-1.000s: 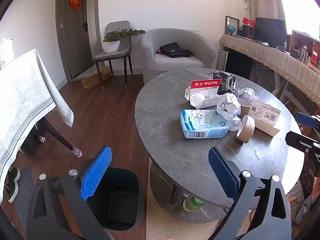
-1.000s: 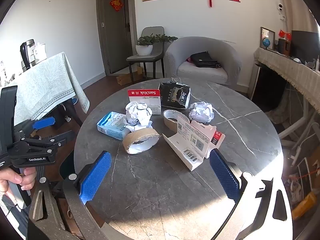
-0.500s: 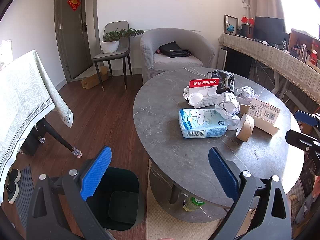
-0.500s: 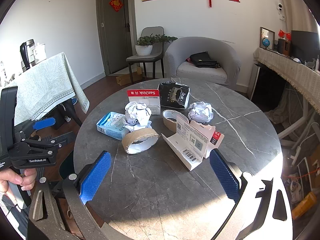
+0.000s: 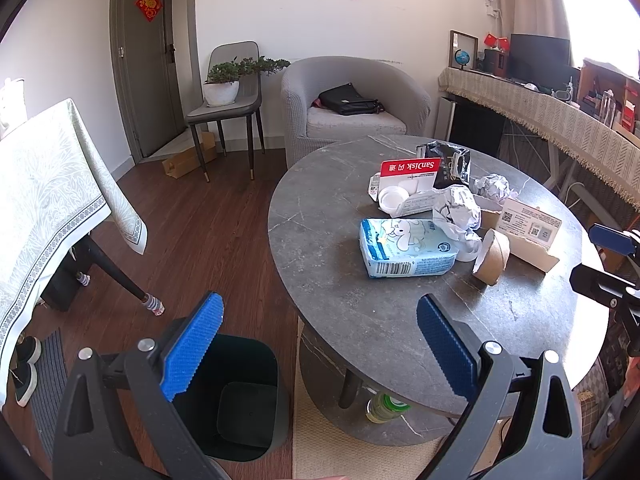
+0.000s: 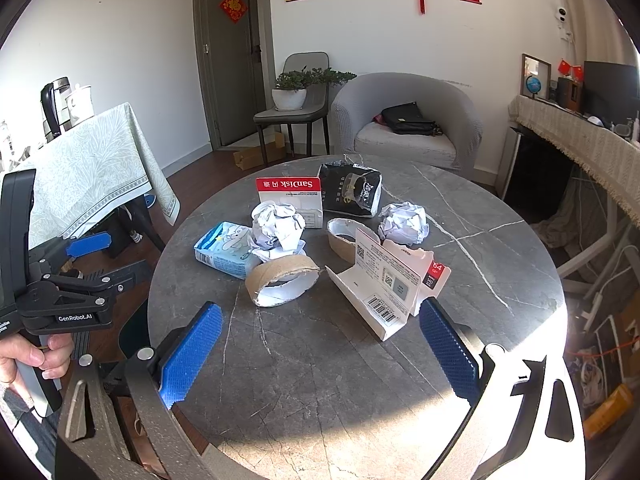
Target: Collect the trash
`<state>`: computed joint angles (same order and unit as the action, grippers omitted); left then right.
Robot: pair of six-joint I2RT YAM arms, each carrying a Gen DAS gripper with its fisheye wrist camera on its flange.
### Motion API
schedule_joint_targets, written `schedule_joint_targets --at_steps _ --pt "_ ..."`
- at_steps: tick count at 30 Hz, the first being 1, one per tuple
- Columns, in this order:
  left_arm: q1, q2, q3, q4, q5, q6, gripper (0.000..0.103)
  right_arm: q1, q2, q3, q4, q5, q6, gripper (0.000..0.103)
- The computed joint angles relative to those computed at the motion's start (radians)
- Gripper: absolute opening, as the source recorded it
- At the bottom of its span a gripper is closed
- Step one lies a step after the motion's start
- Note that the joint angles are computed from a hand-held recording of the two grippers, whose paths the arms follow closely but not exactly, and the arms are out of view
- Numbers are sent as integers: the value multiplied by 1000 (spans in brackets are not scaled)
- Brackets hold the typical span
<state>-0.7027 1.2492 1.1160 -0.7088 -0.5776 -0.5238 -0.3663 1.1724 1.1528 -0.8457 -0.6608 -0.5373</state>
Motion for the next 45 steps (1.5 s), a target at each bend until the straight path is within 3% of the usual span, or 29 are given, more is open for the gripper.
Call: schedule_joint_targets --at_steps 40,45 --pt "1 -6 -10 16 14 16 99 10 -8 -11 12 23 0 100" --pt "13 -2 -13 38 50 47 98 -26 7 6 2 -47 -17 100"
